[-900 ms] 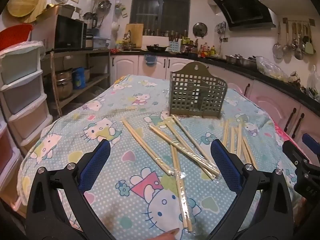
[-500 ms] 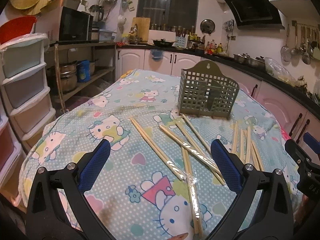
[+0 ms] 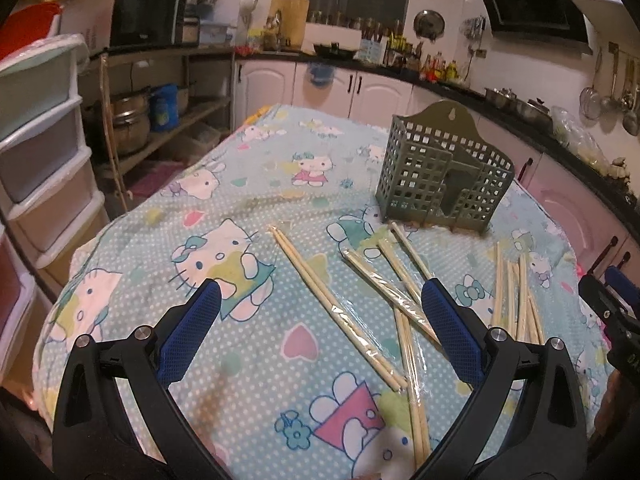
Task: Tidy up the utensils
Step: 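Move both tools down toward the wrapped chopsticks on the cloth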
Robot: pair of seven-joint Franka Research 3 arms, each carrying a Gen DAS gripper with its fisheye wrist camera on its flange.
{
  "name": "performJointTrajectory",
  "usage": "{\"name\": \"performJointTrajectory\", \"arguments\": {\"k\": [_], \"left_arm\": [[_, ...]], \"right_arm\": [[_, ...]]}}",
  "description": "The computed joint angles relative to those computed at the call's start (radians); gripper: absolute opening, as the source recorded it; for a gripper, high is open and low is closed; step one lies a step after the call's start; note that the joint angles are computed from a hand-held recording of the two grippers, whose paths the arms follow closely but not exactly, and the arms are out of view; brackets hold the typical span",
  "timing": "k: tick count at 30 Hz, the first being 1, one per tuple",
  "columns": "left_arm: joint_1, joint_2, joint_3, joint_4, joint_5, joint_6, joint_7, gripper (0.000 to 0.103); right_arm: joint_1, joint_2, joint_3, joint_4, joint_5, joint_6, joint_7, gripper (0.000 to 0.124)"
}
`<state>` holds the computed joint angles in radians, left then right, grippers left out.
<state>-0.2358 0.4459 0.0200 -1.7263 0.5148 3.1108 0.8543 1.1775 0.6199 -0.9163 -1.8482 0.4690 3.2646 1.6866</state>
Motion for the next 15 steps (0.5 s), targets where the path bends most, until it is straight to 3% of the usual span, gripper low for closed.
{"name": "performJointTrajectory", "arguments": {"k": [2,3,6,9,15], "left_arm": [[0.136,0.024,-0.165,0.024,-0.089,-0.02,0.123,0.092],[0.172,0.038,-0.213,0.041,-0.12,-0.041,0.165,0.092],[0.192,0.076,-0.251,0.108,-0.183,-0.118,0.25,0.087],[0.244,0.123,-0.33,0.177,-0.279,-0.197,0.367,0.081],[0.244,0.209,-0.35,0.312,-0.408,-0.323,0.483,0.064]], "right_arm": [[-0.055,-0.02,0.05,0.025,-0.016,-0.047,-0.001,0.097],[-0.073,-0.021,0.062,0.036,-0.031,-0.06,0.006,0.097],[-0.13,-0.023,0.103,0.07,-0.07,-0.099,0.027,0.097],[-0.186,-0.023,0.142,0.1,-0.103,-0.131,0.052,0.097],[-0.247,-0.003,0.158,0.16,-0.176,-0.221,0.114,0.096]]}}
